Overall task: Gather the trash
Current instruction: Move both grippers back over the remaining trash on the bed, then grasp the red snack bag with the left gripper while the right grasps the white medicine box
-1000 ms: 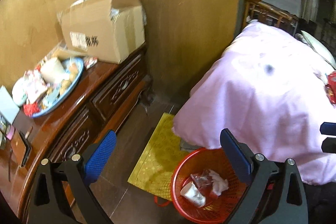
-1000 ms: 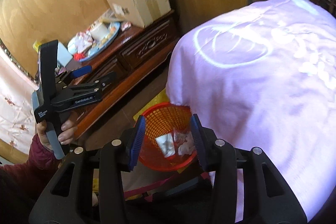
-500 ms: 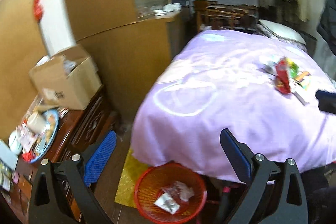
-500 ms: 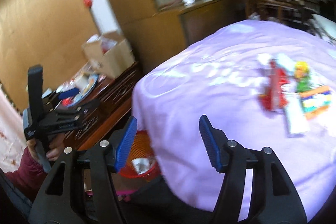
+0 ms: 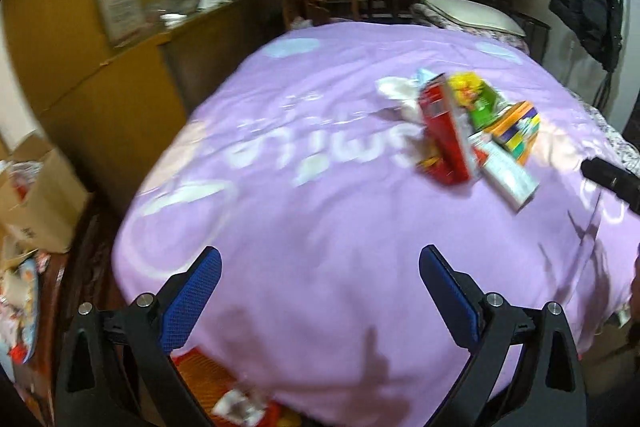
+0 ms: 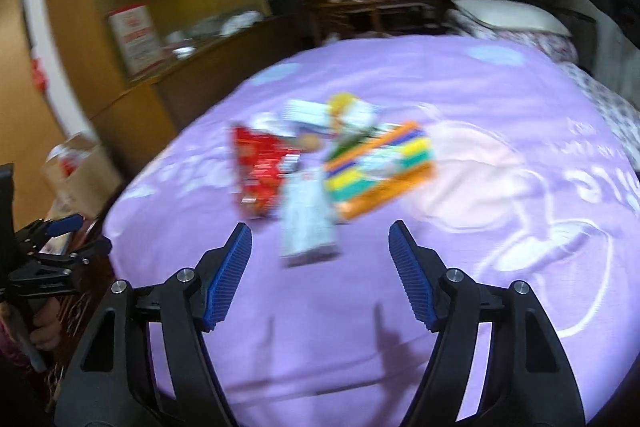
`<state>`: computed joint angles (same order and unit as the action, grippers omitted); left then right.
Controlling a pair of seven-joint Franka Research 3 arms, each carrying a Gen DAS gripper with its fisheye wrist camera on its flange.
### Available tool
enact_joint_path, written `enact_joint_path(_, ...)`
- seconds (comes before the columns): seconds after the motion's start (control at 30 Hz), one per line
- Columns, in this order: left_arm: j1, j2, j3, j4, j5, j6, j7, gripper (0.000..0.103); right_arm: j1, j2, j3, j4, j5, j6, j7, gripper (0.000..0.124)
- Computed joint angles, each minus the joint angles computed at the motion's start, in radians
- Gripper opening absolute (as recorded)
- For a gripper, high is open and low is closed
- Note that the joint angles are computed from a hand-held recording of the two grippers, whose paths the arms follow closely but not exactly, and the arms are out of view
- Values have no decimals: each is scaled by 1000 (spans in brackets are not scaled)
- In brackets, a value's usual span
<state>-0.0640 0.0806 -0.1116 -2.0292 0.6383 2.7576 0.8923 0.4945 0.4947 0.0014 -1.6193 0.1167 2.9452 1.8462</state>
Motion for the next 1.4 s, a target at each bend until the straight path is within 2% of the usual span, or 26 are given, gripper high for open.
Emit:
enact_joint_path(0.1,-15,112,-19,132,-71,-32,71,97,62,42,-123,28,-69,-27,118,70)
enact_joint_path(0.23,-48,244,-31,298,-145,-80,158,97,60,88,-164,67,-120,-53,203,71)
enact_joint_path(0.43,-102,426,-19,549,-199,-171,235,97,70,154,-212,124,-180,-52,299,76)
enact_joint_path(0.7,-134,580,2,768,-255,-254,278,97,30,163,-160,139,-188,-74,281,84)
enact_joint_path(0.77,-153,611,29,811,-237,-275,266,97,17,164,-143,145,-178,-86,269,85)
enact_joint_path(0.87,-191,603,105,796,-140,-291,186,97,0,160,-123,134,-155,-70,259,85)
enact_joint_path(0.97,-171,534,138,693,-78,-293,108,97,-11,152,-111,113,-130,-36,248,85)
enact_joint_path(1.1,-105,431,119,551,-62,-239,48,97,-16,150,-103,107,-101,-23,231,85)
enact_joint_path(1.2,-61,391,77,485,-89,-161,72,97,-14,149,-105,105,-90,-20,222,86)
enact_joint_path(1.3,-67,408,63,493,-82,-125,106,97,-7,148,-112,101,-86,-18,220,87)
enact_joint_path(1.4,-93,483,77,577,-59,-126,115,97,-10,149,-107,104,-80,-21,211,88)
